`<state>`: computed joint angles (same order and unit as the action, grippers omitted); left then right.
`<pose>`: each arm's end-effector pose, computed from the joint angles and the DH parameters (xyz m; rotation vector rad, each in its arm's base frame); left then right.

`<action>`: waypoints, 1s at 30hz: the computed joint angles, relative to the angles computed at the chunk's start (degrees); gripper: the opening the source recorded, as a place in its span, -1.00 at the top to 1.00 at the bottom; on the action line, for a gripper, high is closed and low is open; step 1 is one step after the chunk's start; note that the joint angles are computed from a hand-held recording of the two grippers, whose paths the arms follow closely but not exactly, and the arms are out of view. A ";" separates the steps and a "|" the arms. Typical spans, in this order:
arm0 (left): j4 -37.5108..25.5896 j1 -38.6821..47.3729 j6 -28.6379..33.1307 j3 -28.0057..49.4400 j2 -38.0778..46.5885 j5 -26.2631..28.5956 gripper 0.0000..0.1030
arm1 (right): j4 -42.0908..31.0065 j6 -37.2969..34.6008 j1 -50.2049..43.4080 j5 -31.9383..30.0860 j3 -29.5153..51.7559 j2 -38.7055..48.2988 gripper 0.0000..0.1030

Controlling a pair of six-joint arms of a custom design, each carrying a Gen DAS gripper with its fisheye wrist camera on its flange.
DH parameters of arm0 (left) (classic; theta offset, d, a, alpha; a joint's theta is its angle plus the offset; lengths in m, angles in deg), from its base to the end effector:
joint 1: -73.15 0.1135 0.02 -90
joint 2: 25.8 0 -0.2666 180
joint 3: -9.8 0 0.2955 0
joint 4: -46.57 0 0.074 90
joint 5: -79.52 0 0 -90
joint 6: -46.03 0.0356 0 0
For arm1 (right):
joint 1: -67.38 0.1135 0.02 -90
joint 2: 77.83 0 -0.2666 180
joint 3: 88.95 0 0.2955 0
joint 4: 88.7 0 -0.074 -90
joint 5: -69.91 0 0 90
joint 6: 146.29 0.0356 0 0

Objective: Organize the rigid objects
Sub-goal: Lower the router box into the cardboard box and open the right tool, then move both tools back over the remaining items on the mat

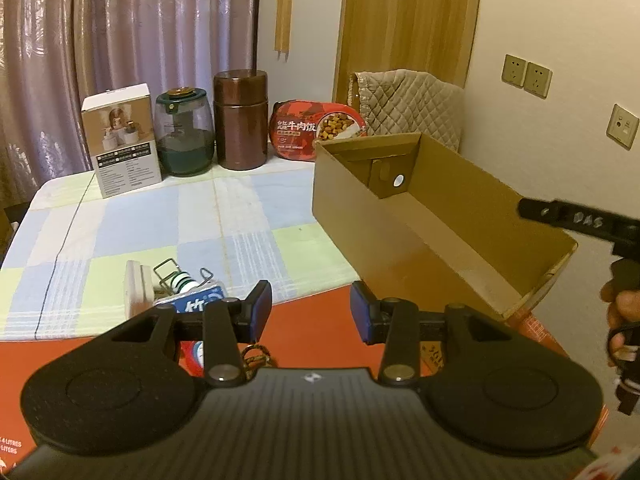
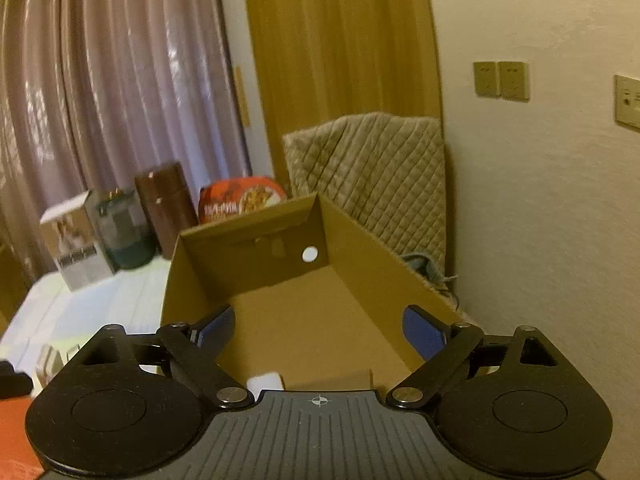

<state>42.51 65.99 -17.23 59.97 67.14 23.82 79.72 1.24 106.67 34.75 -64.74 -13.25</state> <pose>0.3163 -0.0600 0.1037 0.9208 2.0768 -0.5341 0.1647 0.0971 0.0885 0.6749 1.9314 -0.1742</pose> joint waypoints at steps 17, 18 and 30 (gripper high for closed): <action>-4.43 20.63 9.70 -3.63 -1.53 5.55 0.27 | 0.47 5.06 23.70 2.72 11.51 11.60 -0.74; -4.68 21.91 10.86 -3.49 -1.06 5.75 0.26 | 1.37 4.55 23.94 1.86 12.32 13.49 -0.74; -5.27 25.65 15.72 -0.17 7.42 5.47 0.24 | 8.50 1.74 19.97 -8.26 15.18 24.20 -0.74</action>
<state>37.24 91.65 -1.51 59.80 74.56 29.29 88.22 2.98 126.64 26.50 -49.56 10.94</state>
